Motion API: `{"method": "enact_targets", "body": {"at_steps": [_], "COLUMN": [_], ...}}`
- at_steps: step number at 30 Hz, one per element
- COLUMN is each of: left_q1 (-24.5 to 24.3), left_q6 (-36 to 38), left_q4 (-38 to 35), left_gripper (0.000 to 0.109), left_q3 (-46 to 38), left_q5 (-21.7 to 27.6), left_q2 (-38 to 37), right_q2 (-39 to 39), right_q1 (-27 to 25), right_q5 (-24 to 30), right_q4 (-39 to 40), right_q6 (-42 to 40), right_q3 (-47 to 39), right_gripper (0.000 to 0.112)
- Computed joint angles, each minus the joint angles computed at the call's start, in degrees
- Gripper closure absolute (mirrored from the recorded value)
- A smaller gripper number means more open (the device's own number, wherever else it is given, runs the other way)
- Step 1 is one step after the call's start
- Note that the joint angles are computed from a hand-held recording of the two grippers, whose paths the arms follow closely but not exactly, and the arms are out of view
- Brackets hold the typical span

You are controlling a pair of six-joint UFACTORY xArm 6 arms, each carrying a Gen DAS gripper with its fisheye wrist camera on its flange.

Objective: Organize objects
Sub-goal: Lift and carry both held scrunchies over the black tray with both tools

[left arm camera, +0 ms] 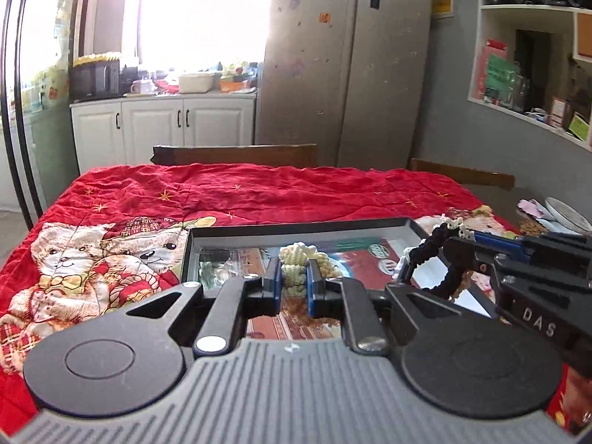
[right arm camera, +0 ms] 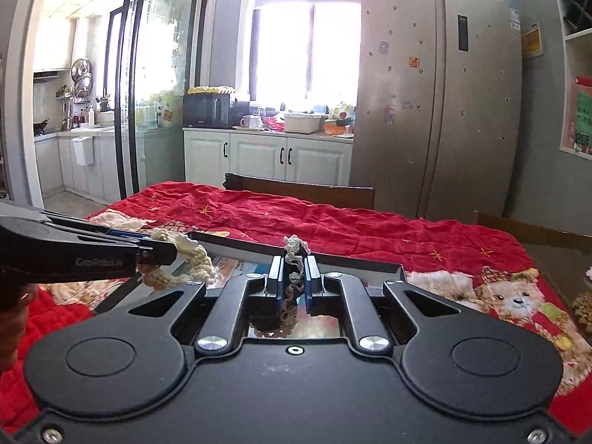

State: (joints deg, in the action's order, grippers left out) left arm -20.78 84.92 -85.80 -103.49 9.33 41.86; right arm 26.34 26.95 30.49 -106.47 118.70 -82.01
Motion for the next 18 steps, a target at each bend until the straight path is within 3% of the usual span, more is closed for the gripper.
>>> {"method": "enact_targets", "body": {"at_steps": [8, 18], "left_q1": [0.0, 0.6], "left_q6": [-19.7, -36.2], "left_q4": [18.2, 34.8], "left_gripper": [0.093, 0.093], "left_q3": [-10.0, -20.0], "left_q5": [-1.0, 0.3], "left_q2": [8.9, 17.5], "right_q2": [11.2, 19.0], "right_q1": [-4.1, -6.7], "right_q5": [-4.3, -6.4], "right_q4": [4.7, 7.6], "right_q6": [-4.4, -6.5], "right_q3": [-13.2, -22.5], "right_gripper": [0.102, 0.102]}}
